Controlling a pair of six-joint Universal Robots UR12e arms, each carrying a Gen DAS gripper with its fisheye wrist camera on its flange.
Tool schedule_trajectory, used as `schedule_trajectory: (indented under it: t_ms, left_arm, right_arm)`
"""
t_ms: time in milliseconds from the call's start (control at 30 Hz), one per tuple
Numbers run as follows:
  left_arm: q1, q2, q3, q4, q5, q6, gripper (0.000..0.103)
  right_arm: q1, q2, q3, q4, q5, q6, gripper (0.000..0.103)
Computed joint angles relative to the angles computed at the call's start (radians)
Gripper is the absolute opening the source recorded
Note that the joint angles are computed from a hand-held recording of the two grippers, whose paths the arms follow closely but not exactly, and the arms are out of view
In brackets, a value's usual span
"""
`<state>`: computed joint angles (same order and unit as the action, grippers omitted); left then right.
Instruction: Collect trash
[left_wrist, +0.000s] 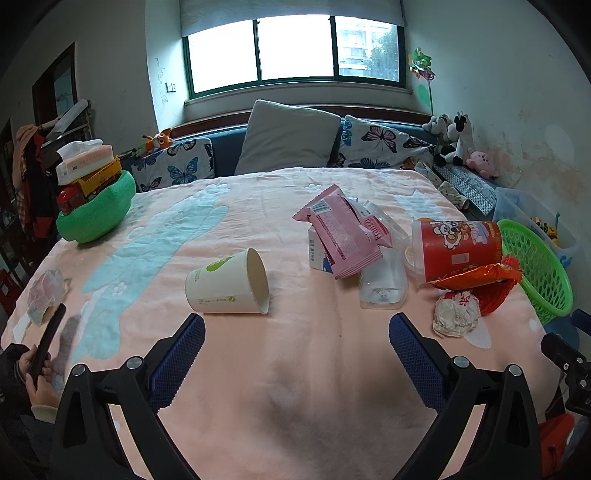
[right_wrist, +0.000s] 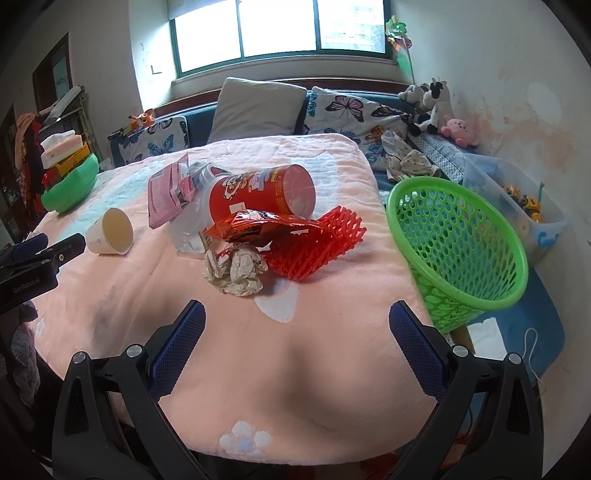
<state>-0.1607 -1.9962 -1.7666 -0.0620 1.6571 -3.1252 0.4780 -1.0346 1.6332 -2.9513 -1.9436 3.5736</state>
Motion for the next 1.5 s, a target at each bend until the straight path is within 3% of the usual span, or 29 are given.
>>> schedule_trajectory:
  t_ms: [1500]
  left_arm:
    - [-0.012, -0.023, 0.049, -0.043, -0.007, 0.031, 0.097]
  right_arm:
    - [-0.009, 0.000, -0.024, 0.009, -0.016, -0.029, 0.099]
